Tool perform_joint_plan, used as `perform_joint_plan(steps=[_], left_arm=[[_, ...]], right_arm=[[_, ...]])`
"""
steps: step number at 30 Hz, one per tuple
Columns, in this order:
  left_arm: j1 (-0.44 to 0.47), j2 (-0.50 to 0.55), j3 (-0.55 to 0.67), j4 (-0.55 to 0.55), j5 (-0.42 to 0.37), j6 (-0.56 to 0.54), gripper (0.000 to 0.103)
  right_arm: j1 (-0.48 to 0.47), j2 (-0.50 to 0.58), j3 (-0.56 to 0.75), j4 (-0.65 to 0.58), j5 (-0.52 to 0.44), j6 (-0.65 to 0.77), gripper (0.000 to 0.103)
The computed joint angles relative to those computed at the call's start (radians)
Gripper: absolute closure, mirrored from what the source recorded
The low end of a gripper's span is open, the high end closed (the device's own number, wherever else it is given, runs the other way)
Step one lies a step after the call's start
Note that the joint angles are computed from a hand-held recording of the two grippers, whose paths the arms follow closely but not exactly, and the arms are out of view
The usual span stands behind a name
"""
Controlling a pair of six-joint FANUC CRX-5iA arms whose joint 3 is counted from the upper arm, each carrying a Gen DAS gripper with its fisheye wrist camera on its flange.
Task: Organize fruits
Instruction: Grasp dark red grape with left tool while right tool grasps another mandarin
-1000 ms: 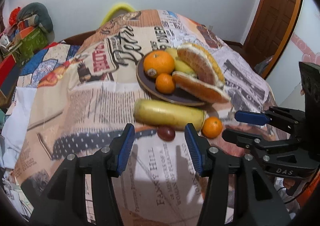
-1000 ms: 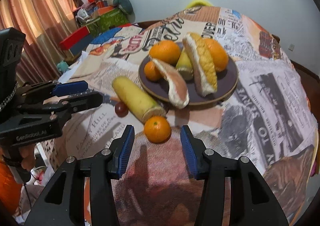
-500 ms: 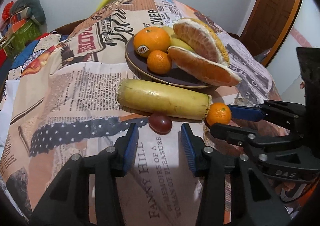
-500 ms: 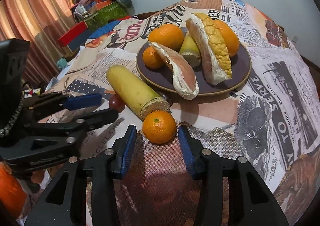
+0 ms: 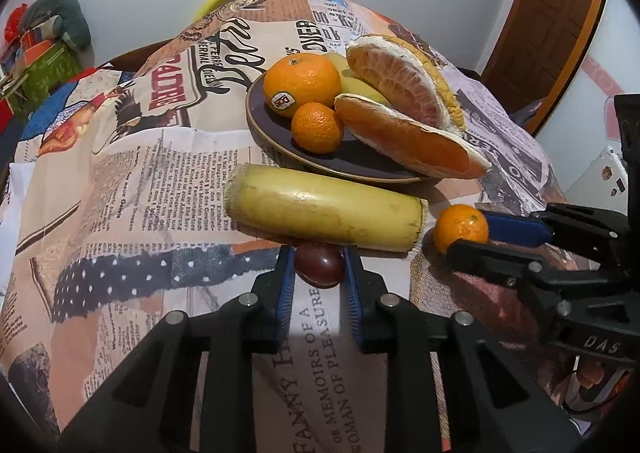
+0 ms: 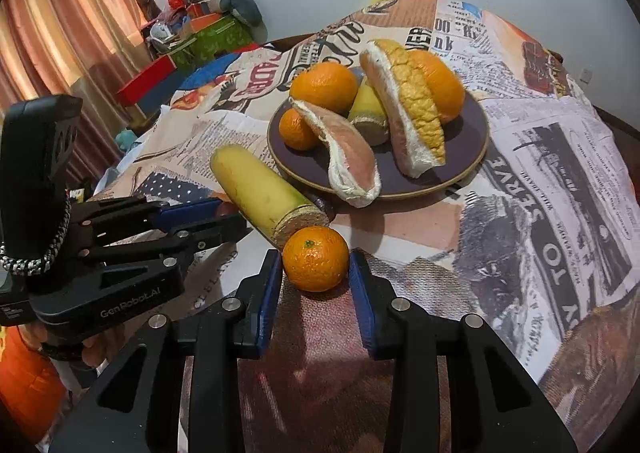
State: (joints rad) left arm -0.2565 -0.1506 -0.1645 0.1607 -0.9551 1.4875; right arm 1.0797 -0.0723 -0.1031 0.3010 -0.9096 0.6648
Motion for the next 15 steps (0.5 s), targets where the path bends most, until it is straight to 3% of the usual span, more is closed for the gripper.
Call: perform_joint_plan(steps=[15], left_arm=[[0.008, -0.058, 0.028, -0.015, 0.016, 0.015, 0.079]], right_arm=[[0.003, -0.085, -0.066, 0.156, -0.019, -0.141, 0.072]])
